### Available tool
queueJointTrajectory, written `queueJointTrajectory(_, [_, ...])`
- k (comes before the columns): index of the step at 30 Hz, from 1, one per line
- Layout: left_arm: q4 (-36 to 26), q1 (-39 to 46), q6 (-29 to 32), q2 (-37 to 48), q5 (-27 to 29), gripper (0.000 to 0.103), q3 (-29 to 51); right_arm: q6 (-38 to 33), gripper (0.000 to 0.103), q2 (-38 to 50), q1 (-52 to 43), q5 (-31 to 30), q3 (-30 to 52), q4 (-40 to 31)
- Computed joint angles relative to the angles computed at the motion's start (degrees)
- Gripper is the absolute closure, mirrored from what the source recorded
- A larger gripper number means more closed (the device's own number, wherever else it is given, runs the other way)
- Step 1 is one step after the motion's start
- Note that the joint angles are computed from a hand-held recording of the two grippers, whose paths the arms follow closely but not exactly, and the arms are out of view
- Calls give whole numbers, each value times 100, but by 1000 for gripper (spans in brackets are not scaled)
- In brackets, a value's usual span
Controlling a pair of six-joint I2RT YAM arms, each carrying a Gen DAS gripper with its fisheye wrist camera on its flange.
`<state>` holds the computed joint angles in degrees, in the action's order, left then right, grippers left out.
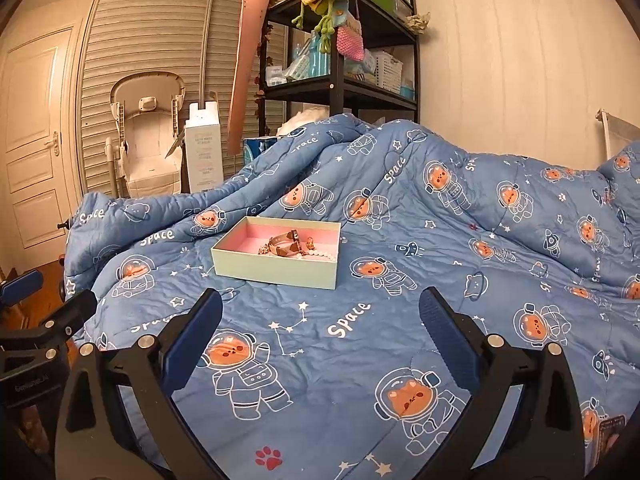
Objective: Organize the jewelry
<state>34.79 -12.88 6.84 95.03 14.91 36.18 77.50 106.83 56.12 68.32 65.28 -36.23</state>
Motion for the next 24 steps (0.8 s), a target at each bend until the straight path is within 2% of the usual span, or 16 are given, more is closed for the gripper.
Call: queueJointTrajectory(24, [110,-52,23,61,-46,7,-22,37,6,113,-19,-37,87,-67])
